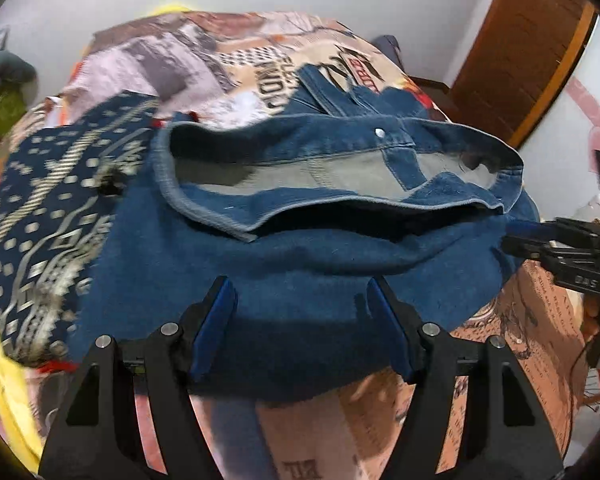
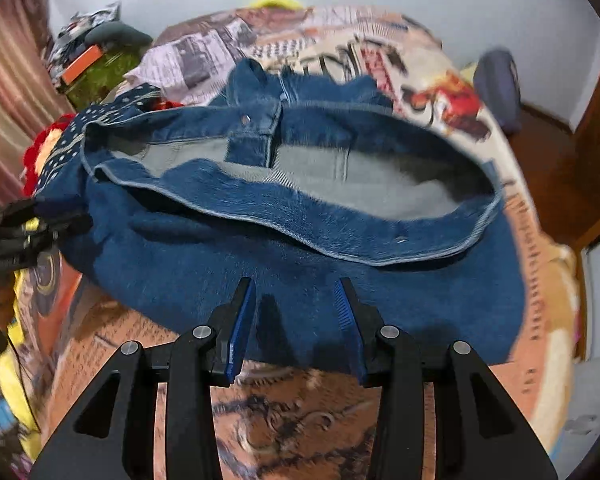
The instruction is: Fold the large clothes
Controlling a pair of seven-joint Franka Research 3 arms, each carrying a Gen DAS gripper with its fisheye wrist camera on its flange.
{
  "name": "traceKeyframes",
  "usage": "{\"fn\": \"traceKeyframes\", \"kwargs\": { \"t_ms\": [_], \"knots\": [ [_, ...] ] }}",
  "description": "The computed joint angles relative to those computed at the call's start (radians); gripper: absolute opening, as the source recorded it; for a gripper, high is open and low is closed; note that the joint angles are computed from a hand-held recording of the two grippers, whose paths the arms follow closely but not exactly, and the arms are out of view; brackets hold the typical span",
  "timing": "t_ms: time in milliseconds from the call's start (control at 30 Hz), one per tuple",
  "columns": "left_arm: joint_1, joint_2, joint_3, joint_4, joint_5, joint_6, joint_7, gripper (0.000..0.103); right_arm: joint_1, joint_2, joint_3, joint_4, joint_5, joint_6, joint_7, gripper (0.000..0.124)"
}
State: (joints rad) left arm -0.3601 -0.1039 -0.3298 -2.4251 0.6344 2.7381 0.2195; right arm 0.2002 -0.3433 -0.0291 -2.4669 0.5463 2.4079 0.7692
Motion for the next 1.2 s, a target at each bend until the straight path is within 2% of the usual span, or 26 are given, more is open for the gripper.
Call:
{"fn": "traceKeyframes", "kwargs": {
  "t_ms": [133, 200, 267, 333, 433, 533, 567, 600, 667, 800, 1000, 1067, 1100, 1200],
  "knots": [
    [0.022, 0.089, 0.038, 0.063, -0.045, 0.01, 0.067, 0.068, -0.001, 0.143, -0.008, 0.119, 0.057, -0.065, 0.054, 0.037],
    [0.032, 0.117, 0.054, 0.11, -0.009, -0.031, 0.063, 0.068, -0.009, 0.209, 0.0, 0.188, 0.073, -0.078, 0.093, 0.037],
    [0.039, 0.141, 0.07, 0.161, 0.051, -0.087, 0.05, 0.068, -0.014, 0.269, 0.017, 0.252, 0.076, -0.012, 0.132, 0.035],
    [0.05, 0.175, 0.084, 0.219, 0.045, -0.148, 0.107, 0.068, -0.015, 0.312, 0.032, 0.305, 0.057, 0.058, 0.174, 0.034],
    [0.063, 0.187, 0.103, 0.255, 0.025, -0.183, 0.139, 0.054, -0.016, 0.336, 0.043, 0.349, 0.088, 0.122, 0.224, 0.035],
    [0.057, 0.153, 0.115, 0.258, 0.157, -0.223, -0.021, 0.057, 0.001, 0.28, 0.062, 0.285, 0.082, 0.269, 0.211, 0.038],
    [0.052, 0.135, 0.11, 0.256, 0.206, -0.266, -0.09, 0.06, 0.008, 0.26, 0.062, 0.266, 0.087, 0.297, 0.183, 0.038],
    [0.054, 0.118, 0.106, 0.247, 0.233, -0.272, -0.127, 0.062, 0.015, 0.242, 0.056, 0.25, 0.104, 0.304, 0.145, 0.038],
    [0.064, 0.079, 0.098, 0.209, 0.253, -0.229, -0.144, 0.063, 0.025, 0.205, 0.037, 0.223, 0.142, 0.258, 0.077, 0.038],
    [0.061, 0.055, 0.067, 0.175, 0.201, -0.185, -0.084, 0.064, 0.021, 0.165, 0.008, 0.196, 0.154, 0.083, 0.019, 0.039],
    [0.011, 0.12, 0.029, 0.183, 0.113, -0.118, 0.003, 0.065, 0.013, 0.165, 0.01, 0.171, 0.159, -0.052, 0.018, 0.04],
    [-0.01, 0.154, 0.025, 0.196, 0.096, -0.107, 0.018, 0.067, 0.015, 0.15, 0.021, 0.141, 0.155, -0.029, 0.002, 0.04],
    [-0.02, 0.174, 0.024, 0.209, 0.087, -0.112, 0.032, 0.067, 0.016, 0.14, 0.032, 0.116, 0.135, 0.014, 0.002, 0.04],
    [-0.057, 0.222, 0.035, 0.242, 0.124, -0.172, 0.011, 0.067, 0.012, 0.13, 0.053, 0.071, 0.032, 0.115, 0.021, 0.04]
  ]
}}
